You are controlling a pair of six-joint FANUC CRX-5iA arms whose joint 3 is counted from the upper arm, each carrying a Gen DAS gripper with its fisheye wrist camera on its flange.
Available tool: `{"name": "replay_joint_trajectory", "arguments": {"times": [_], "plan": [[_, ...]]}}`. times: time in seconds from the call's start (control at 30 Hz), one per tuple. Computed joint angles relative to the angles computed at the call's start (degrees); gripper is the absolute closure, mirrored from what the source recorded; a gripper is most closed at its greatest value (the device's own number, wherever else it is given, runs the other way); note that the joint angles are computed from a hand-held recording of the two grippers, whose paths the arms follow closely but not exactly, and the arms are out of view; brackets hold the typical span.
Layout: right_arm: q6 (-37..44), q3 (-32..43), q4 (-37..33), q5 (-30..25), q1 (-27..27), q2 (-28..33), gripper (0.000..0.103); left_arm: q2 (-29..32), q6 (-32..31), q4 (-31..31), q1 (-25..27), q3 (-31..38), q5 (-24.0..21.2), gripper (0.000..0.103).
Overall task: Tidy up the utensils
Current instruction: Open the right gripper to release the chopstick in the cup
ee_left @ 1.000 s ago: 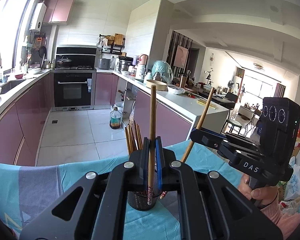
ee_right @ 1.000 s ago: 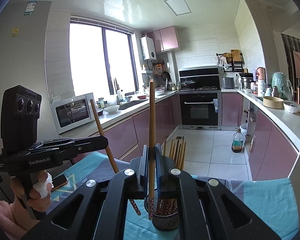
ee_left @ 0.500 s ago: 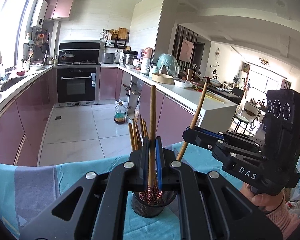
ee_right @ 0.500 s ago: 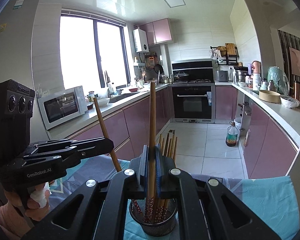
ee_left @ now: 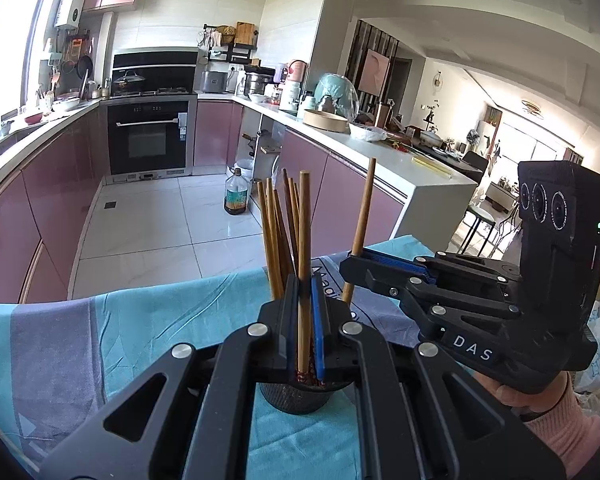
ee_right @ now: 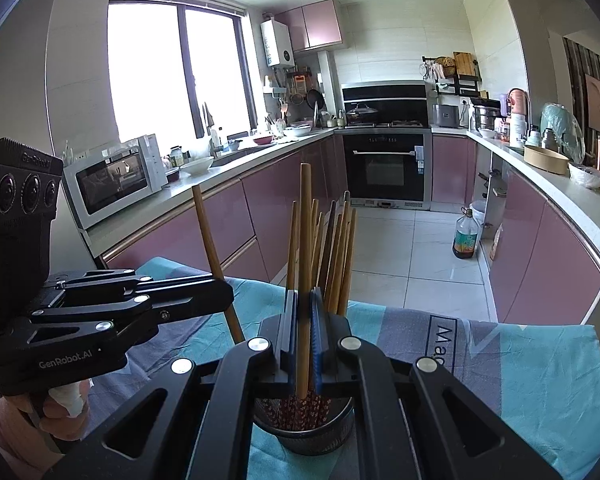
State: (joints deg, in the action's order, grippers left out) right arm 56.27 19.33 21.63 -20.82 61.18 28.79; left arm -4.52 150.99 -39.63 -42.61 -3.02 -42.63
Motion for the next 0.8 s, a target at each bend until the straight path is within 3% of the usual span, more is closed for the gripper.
{"name": "replay_joint_trajectory", "arguments": {"times": [0.8], "plan": [[5.33,9.28,-8.90,-6.52,-0.83,4.65,0.098,4.77,-7.82,7.53,5.68,6.13,-2.65,0.095]]}}
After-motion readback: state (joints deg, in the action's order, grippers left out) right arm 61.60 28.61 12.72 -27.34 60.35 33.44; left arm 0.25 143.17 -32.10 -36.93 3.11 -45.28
